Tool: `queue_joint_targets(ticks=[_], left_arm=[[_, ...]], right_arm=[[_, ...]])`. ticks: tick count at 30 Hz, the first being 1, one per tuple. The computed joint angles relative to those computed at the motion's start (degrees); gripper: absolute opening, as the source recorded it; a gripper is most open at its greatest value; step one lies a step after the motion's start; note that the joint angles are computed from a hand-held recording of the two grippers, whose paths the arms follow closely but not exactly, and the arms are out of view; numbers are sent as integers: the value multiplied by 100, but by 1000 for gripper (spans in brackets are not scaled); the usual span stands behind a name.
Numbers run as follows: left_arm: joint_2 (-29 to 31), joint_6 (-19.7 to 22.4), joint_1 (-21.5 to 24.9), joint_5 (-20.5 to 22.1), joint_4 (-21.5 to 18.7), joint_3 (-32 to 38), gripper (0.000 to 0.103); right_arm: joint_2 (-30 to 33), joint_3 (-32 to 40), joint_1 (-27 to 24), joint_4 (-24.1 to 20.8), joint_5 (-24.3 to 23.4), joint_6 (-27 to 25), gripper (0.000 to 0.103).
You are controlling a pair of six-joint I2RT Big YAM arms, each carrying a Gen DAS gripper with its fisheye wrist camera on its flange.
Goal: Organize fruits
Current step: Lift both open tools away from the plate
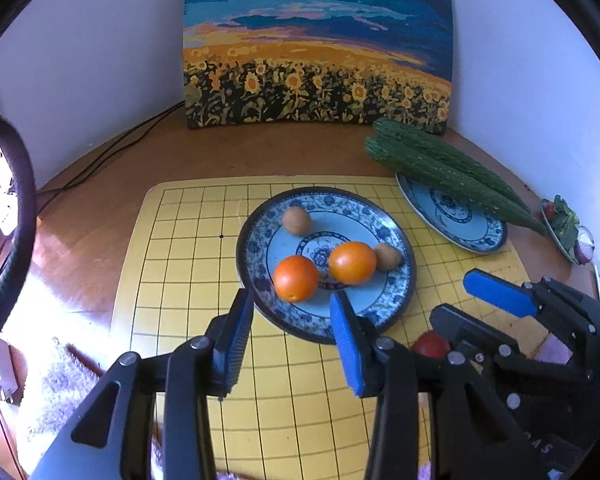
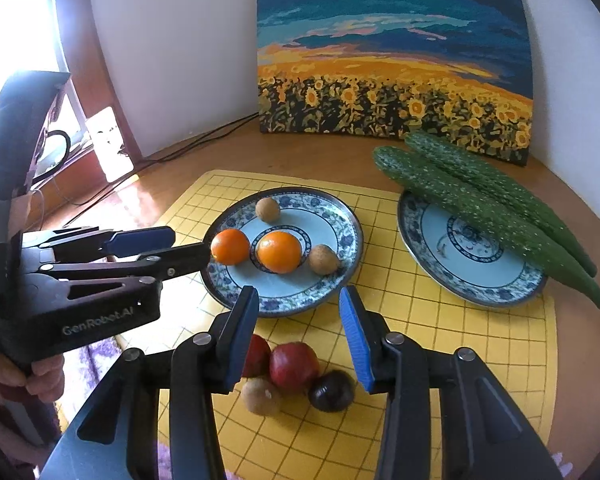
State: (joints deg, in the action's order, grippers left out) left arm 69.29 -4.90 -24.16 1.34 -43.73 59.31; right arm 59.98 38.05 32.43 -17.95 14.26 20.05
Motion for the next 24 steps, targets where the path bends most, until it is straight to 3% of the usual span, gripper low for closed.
queue_joint_targets(ticks=[24], left_arm=[[-234,-65,-453,419,-360,-286,43]], right_arm=[[-677,-547,64,-407,255,382,44]])
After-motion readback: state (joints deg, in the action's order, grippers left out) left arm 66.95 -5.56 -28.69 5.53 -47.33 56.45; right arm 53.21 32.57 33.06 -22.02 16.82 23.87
